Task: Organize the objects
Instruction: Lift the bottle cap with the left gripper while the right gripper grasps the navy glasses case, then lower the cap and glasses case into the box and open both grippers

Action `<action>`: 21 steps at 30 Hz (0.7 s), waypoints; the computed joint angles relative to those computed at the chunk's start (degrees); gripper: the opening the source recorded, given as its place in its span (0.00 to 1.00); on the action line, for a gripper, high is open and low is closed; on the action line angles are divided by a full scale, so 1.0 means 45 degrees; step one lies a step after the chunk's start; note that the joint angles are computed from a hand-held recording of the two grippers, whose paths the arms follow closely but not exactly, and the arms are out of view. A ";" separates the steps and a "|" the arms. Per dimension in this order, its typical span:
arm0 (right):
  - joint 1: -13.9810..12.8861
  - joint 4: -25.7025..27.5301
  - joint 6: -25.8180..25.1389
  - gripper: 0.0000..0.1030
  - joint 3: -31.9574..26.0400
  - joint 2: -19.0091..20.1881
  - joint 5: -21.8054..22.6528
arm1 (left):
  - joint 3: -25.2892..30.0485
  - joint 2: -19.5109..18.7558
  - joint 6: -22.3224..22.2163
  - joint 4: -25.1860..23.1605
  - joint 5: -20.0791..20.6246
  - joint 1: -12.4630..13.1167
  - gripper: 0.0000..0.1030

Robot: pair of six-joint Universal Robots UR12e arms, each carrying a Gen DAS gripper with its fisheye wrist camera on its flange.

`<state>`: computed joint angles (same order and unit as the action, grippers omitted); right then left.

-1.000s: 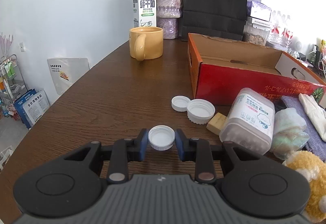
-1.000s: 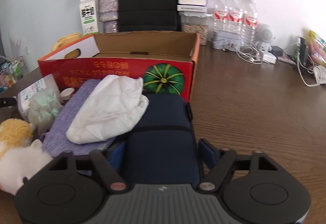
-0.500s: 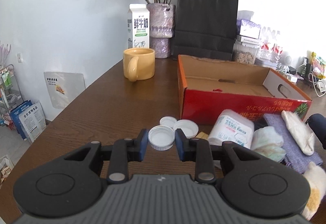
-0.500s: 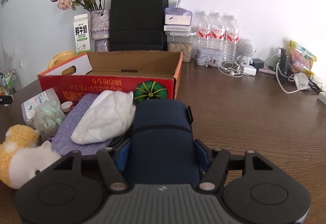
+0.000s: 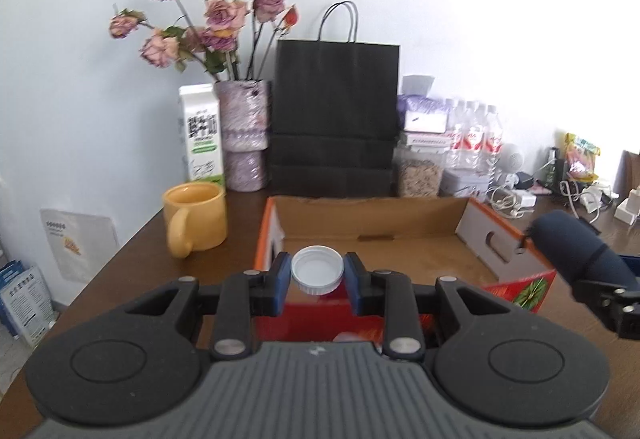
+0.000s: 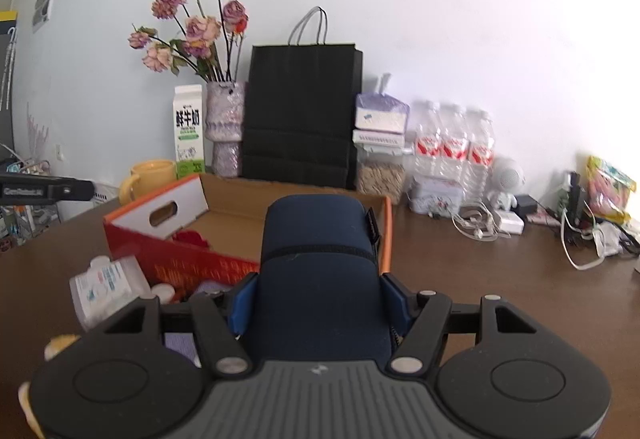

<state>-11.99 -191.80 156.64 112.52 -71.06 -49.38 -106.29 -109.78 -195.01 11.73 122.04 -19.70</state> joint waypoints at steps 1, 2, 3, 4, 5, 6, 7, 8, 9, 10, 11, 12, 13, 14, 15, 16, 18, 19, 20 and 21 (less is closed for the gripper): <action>0.0092 -0.0059 0.0099 0.62 -0.0147 0.0080 0.0042 | 0.0222 -0.0135 0.0117 0.0040 -0.0075 -0.0001 0.29; 0.0185 -0.0094 0.0212 0.62 -0.0308 0.0175 0.0092 | 0.0428 -0.0256 0.0198 0.0031 -0.0144 0.0006 0.29; 0.0284 -0.0142 0.0354 0.62 -0.0471 0.0276 0.0113 | 0.0621 -0.0370 0.0271 0.0000 -0.0260 0.0023 0.29; 0.0385 -0.0140 0.0443 0.62 -0.0640 0.0368 0.0126 | 0.0813 -0.0484 0.0343 -0.0042 -0.0421 0.0050 0.29; 0.0485 -0.0151 0.0544 0.62 -0.0812 0.0470 0.0150 | 0.0986 -0.0589 0.0371 -0.0112 -0.0564 0.0085 0.29; 0.0588 -0.0178 0.0648 0.62 -0.0980 0.0573 0.0152 | 0.1171 -0.0699 0.0373 -0.0220 -0.0674 0.0117 0.29; 0.0693 -0.0194 0.0708 0.62 -0.1146 0.0674 0.0137 | 0.1334 -0.0809 0.0375 -0.0290 -0.0769 0.0153 0.29; 0.0785 -0.0219 0.0781 0.62 -0.1301 0.0775 0.0133 | 0.1479 -0.0907 0.0355 -0.0337 -0.0833 0.0182 0.29; 0.0889 -0.0235 0.0863 0.62 -0.1473 0.0894 0.0095 | 0.1626 -0.1006 0.0331 -0.0372 -0.0903 0.0216 0.29; 0.0987 -0.0226 0.0912 0.62 -0.1618 0.1000 0.0033 | 0.1754 -0.1092 0.0312 -0.0399 -0.0968 0.0248 0.29; 0.1073 -0.0185 0.0964 0.62 -0.1779 0.1112 -0.0022 | 0.1875 -0.1172 0.0286 -0.0424 -0.1020 0.0287 0.29; 0.1159 -0.0127 0.1036 0.62 -0.1947 0.1224 -0.0090 | 0.2001 -0.1254 0.0255 -0.0460 -0.1047 0.0325 0.29; 0.1229 -0.0061 0.1125 0.62 -0.2105 0.1326 -0.0158 | 0.2124 -0.1331 0.0232 -0.0505 -0.1064 0.0361 0.29; 0.1308 -0.0016 0.1282 0.62 -0.2279 0.1444 -0.0255 | 0.2229 -0.1402 0.0228 -0.0556 -0.1070 0.0399 0.29; 0.1382 0.0017 0.1422 0.62 -0.2439 0.1551 -0.0374 | 0.2353 -0.1487 0.0211 -0.0622 -0.1028 0.0423 0.29; 0.1451 0.0040 0.1503 0.62 -0.2570 0.1640 -0.0500 | 0.2471 -0.1564 0.0167 -0.0695 -0.1002 0.0456 0.29; 0.1577 0.0081 0.1667 0.62 -0.2802 0.1822 -0.0741 | 0.2696 -0.1693 0.0012 -0.0897 -0.1052 0.0536 0.29; 0.1623 0.0165 0.1705 0.62 -0.2895 0.1885 -0.0832 | 0.2803 -0.1758 -0.0056 -0.0984 -0.1089 0.0570 0.29; 0.1661 0.0275 0.1731 0.62 -0.2986 0.1954 -0.0925 | 0.2900 -0.1825 -0.0104 -0.1045 -0.1092 0.0593 0.29; 0.1702 0.0420 0.1718 0.62 -0.3078 0.2015 -0.1012 | 0.2987 -0.1895 -0.0132 -0.1099 -0.1064 0.0600 0.29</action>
<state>-4.33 -189.91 164.37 98.67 -61.99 -53.94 -92.85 -118.31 -195.61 6.79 117.26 -17.00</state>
